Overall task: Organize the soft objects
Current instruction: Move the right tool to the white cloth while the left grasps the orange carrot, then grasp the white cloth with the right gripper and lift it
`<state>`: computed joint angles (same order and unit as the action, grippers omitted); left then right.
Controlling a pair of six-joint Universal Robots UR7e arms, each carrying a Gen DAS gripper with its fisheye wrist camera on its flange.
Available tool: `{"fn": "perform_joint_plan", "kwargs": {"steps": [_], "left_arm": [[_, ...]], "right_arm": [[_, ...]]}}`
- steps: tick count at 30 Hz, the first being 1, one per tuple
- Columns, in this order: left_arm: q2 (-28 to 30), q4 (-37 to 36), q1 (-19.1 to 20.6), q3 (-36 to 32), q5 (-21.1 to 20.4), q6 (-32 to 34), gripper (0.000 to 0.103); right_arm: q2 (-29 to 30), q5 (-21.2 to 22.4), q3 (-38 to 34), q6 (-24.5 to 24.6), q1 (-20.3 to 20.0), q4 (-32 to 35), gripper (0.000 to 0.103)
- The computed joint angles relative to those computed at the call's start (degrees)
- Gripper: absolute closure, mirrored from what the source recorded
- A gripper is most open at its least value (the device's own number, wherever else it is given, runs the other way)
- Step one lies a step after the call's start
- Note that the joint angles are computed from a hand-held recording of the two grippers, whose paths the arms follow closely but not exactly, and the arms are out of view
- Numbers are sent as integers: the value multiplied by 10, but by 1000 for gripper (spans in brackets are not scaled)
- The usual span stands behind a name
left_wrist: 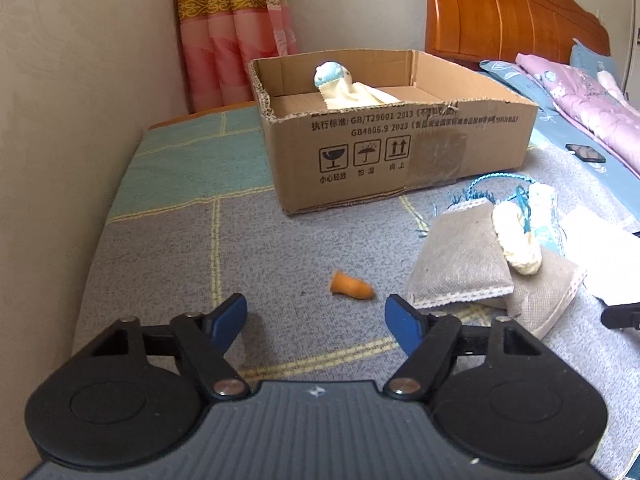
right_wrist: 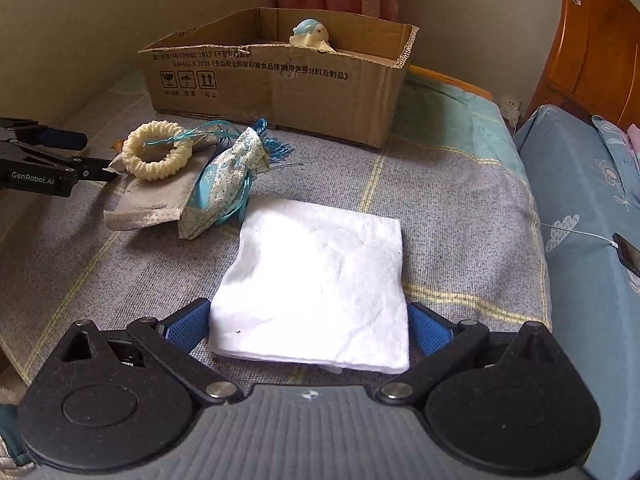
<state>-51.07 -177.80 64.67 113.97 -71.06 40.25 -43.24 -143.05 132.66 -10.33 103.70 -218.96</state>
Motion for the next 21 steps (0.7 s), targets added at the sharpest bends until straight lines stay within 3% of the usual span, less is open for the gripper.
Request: {"fn": "perform_joint_plan", "kwargs": {"steps": [7,10,13,21], "left_arm": [[5,38,3,-17,-41,21,63],[6,47,3,-22,-47,29,67],[3,67,3,-25,-52,23,79],[2,61,0,-21,-47,15,81]], "right_arm": [[0,9,3,-16,-3,-12,0],[0,13,5,-24,-4,-18,0],[4,14,6,-30,-4,-30,0],[10,9,-6,-26,0,-24,0]]}}
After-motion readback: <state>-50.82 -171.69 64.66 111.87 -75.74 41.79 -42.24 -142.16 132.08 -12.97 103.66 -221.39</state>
